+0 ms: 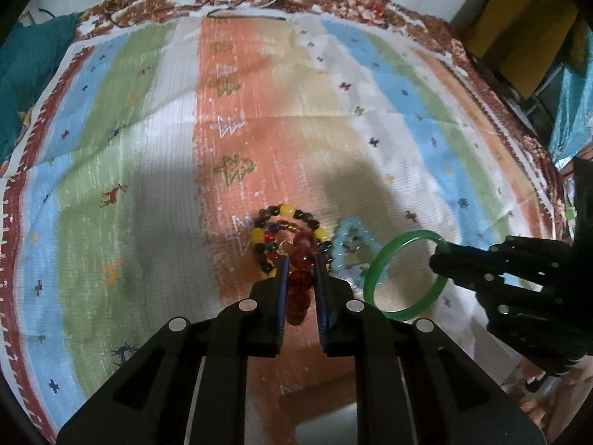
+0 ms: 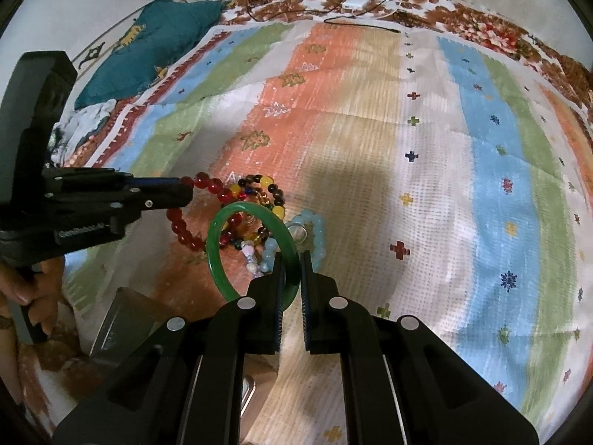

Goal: Organize jewelry
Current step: 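Lift the red bracelet with the left tool while the right tool lifts the bangle free, then lower the red bracelet into the tin with the left tool while the right tool drops the bangle in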

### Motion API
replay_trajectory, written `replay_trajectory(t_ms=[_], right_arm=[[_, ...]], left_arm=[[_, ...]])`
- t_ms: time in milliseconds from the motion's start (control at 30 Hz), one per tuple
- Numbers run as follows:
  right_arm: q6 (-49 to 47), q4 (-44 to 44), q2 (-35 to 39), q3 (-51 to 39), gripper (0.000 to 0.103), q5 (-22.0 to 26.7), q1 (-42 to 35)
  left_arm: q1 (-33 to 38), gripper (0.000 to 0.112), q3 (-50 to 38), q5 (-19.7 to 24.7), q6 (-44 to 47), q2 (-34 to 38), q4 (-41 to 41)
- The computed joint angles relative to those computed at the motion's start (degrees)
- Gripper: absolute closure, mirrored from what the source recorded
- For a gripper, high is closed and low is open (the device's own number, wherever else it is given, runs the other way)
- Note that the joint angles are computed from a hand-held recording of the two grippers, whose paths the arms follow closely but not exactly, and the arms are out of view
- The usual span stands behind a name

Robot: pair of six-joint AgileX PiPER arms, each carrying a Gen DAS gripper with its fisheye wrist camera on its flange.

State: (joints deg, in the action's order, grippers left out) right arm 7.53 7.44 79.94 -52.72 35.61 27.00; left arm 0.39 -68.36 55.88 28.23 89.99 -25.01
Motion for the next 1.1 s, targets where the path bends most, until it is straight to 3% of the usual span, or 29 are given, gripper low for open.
replay_trajectory(t_ms=[467,1100], right_arm=[[3.2,-1.6,-4.4,2.3,0.094,-0.6,2.2],[15.5,-10.8,-14.4,7.9,0.094,-0.3,11.3]], left_arm=[[4.9,0.1,3.2,3.4,6.1,-8.8,-6.7],[11.6,0.1,13.1,9.5,15.2,-24.1,-13.5]])
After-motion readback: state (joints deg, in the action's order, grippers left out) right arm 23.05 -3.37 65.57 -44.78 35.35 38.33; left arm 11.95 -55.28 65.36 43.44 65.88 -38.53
